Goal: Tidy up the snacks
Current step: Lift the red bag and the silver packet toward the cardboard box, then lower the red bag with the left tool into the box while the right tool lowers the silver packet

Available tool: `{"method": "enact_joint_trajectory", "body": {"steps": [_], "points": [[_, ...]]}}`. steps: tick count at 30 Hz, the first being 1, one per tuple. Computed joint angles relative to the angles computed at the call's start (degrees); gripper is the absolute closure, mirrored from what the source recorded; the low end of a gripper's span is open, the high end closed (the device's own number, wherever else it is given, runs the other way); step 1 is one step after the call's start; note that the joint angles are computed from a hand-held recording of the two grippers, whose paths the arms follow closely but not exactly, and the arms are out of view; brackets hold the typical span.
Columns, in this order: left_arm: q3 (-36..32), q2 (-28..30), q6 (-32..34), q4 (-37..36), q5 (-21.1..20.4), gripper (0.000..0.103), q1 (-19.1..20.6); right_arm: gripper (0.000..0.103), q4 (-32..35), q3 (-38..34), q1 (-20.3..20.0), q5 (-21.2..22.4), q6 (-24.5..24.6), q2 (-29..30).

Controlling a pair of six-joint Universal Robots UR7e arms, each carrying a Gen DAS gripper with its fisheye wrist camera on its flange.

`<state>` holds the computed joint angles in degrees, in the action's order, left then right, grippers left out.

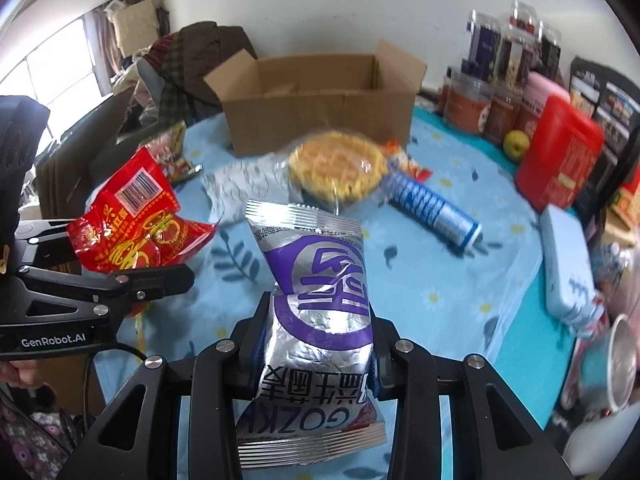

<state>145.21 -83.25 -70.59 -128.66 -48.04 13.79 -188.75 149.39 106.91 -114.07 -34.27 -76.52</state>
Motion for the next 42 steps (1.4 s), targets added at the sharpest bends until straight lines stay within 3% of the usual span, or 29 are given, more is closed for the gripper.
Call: {"method": "enact_joint_trajectory", "body": {"steps": [19, 31, 42], "points": [[-5.94, -2.6, 9.6, 1.0, 13.12, 0.057, 0.62, 0.065, -0.22, -9.21, 6.53, 2.35, -2.98, 1.15], [-9.64, -0.52, 24.74, -11.76, 19.32, 0.057, 6.09, 0.066, -2.09, -17.61, 8.57, 4.66, -7.91, 7.21], [-14.19, 4.0, 42.68, -26.87, 20.89, 0.057, 14.61, 0.065, 0.51, -28.33, 7.49, 7.5, -8.61, 15.3]]}}
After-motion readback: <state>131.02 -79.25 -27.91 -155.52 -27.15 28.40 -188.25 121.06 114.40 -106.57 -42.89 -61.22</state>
